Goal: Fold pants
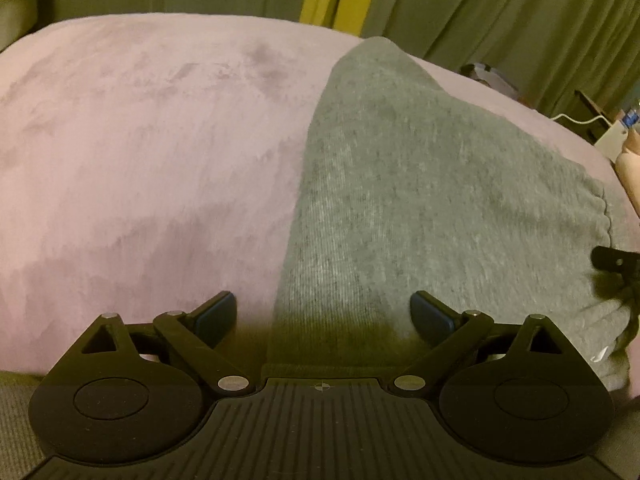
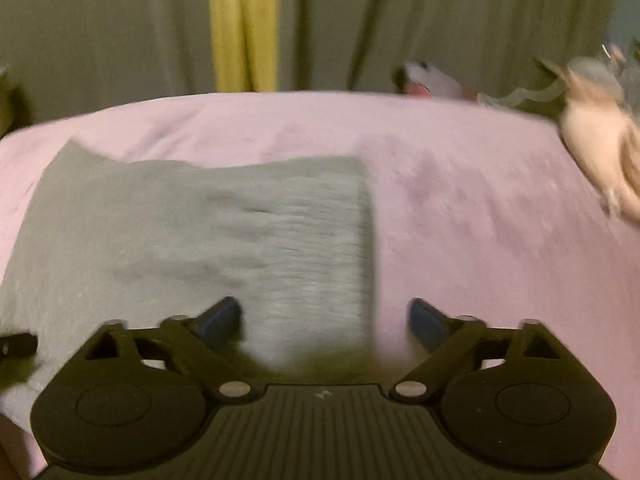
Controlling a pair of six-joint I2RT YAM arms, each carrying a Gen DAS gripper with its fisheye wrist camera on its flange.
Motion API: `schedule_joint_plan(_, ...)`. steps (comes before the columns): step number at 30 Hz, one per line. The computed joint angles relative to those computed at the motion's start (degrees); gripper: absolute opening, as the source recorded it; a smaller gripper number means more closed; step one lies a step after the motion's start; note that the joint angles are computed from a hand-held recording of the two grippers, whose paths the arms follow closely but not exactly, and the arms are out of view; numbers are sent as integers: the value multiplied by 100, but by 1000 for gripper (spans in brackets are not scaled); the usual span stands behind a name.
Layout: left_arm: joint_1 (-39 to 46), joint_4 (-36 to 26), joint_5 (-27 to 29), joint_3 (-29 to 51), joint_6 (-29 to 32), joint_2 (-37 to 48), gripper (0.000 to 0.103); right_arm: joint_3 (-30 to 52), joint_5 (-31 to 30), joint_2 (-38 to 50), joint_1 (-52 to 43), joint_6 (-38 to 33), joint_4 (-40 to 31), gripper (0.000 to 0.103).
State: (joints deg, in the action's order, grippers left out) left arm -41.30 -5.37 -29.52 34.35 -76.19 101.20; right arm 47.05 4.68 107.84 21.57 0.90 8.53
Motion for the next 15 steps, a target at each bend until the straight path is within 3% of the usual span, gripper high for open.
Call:
schedule_joint_plan(6, -15, 76, 31, -86, -3, -75, 99, 401, -1354, 136, -824, 381, -704, 99)
schedule_joint_plan(10, 407, 901, 403, -599, 623, -549, 99, 1337, -2771, 929, -1511, 452, -1713, 99)
schedule_joint_plan(12, 751, 1460, 764, -861, 1022, -719, 99, 1913, -3599, 1517, -1866, 342, -2203, 100)
schedule_joint_plan(15, 1604, 2555, 1918, -1149, 1701, -482, 99, 2180, -4002, 1761, -1998, -74, -2445, 100)
